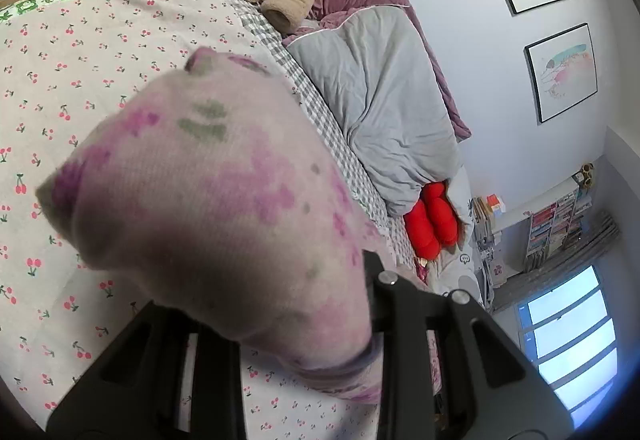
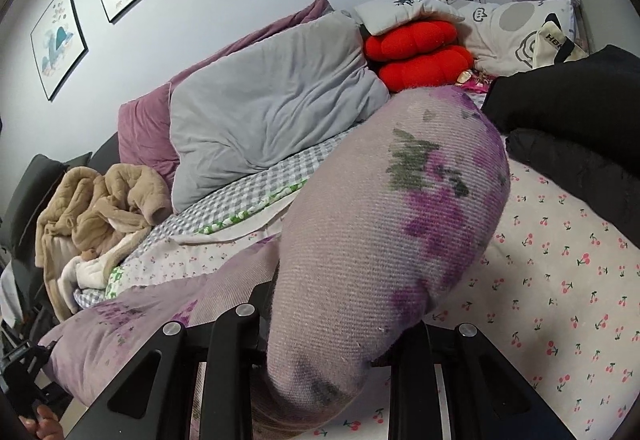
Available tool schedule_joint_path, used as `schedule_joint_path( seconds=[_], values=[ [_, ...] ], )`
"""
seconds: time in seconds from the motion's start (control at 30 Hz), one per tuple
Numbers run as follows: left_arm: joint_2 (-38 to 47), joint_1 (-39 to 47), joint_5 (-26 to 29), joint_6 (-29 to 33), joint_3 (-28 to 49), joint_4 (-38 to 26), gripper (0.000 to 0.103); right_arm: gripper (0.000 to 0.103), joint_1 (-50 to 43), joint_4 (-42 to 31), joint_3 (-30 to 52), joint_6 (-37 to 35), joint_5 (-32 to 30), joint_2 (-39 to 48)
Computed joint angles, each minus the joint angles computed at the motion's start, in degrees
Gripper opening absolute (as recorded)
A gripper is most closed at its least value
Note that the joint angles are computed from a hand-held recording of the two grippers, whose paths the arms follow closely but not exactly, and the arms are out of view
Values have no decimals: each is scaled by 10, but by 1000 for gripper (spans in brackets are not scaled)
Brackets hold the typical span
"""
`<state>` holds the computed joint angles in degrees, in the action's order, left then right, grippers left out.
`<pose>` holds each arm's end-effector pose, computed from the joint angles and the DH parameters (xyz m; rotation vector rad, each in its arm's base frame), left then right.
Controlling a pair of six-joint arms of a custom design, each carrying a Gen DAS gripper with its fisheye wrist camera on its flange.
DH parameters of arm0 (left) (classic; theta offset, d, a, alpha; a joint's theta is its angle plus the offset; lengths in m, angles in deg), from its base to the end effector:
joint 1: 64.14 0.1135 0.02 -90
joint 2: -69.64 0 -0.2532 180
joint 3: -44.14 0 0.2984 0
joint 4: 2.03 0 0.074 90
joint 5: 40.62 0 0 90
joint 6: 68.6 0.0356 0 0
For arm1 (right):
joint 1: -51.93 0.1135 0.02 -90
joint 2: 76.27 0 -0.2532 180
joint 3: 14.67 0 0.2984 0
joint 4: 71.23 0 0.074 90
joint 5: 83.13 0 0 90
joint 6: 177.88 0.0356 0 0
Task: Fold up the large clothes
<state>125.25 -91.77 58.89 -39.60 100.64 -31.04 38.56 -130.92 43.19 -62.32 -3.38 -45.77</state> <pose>0.2379 -0.1312 0.2757 -0.5385 2.1875 -1.0761 0.1561 -0.0306 0.3208 0.6131 2.0517 0.3158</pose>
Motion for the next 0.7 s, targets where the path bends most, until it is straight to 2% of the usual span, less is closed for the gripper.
schedule_joint_path(
  seconds=[0.33,0.43,0.6,0.7],
  values=[
    [-31,-8,-30,45,13,-28,30,27,50,-2,13,10,45,-6],
    [-47,8,-23,47,12,-42,30,27,81,2,21,18,66,2],
    [-112,80,6,58,10,-97,30,26,179,39,66,38,110,65],
    [-175,188,50,73,19,-147,30,26,258,89,128,50,118,160]
  ],
)
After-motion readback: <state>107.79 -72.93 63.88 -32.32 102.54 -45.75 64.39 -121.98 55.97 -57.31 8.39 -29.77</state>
